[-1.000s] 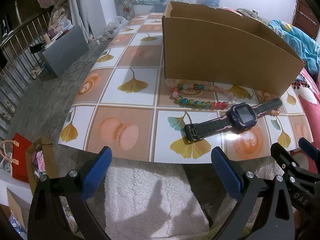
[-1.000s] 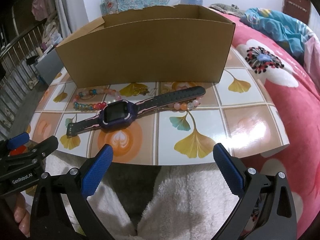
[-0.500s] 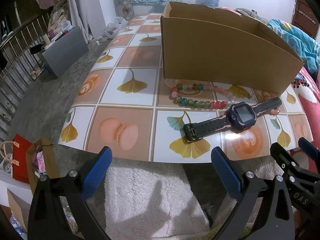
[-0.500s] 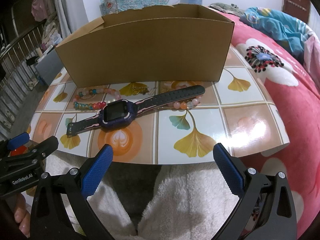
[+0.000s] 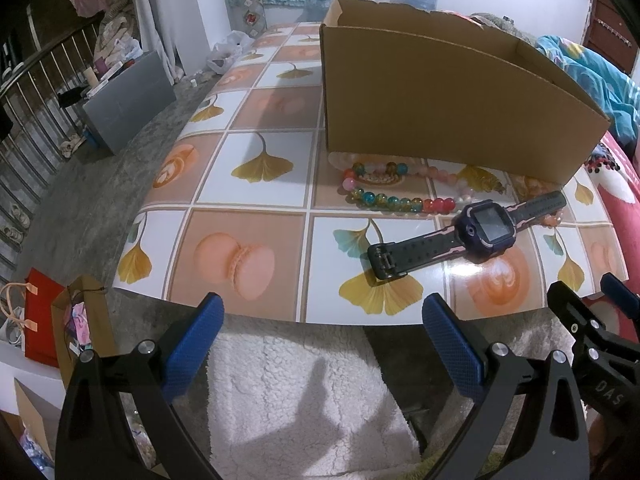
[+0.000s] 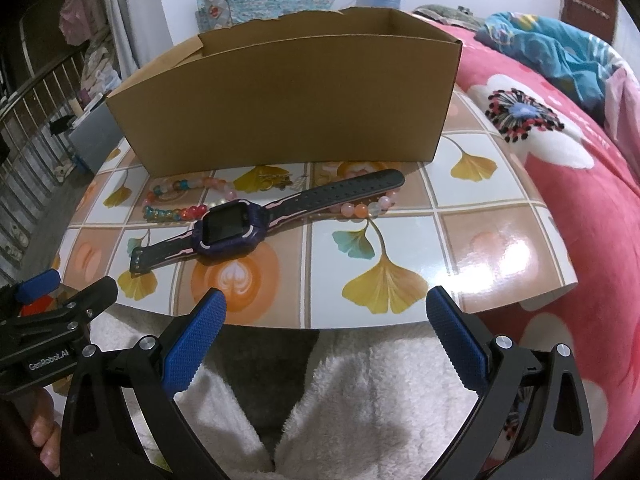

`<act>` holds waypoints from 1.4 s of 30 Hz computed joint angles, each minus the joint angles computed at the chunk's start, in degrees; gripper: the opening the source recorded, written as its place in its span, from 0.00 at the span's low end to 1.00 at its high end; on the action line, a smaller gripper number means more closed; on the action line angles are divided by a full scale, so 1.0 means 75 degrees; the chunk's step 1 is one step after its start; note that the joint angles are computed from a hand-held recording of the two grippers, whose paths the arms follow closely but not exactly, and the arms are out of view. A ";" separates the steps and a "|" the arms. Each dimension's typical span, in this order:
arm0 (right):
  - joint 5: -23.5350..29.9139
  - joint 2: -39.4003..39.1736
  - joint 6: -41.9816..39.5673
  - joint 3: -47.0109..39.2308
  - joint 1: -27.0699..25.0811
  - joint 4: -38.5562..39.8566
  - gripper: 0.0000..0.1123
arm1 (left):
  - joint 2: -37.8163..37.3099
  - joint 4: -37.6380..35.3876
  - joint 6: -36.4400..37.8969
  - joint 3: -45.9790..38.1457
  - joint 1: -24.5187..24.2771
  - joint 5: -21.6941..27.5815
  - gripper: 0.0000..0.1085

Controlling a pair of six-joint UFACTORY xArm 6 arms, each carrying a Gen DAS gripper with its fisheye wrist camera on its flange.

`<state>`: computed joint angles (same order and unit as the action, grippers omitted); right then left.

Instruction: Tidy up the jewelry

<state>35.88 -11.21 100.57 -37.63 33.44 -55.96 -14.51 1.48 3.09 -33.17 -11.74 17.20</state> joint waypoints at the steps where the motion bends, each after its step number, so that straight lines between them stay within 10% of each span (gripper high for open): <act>1: -0.0007 0.0007 0.0000 0.0001 -0.0009 0.0004 0.86 | 0.0028 -0.0004 0.0010 -0.0010 0.0002 -0.0005 0.90; 25: -0.0380 0.0323 -0.0002 0.0106 -0.0642 -0.0467 0.86 | 0.1054 0.0125 0.0232 -0.0444 -0.0059 -0.0498 0.90; 42: -0.2783 0.0516 0.2478 -0.0334 -0.1624 -0.5000 0.74 | 0.1316 -0.2371 0.2987 -0.0579 -0.0168 -0.0663 0.91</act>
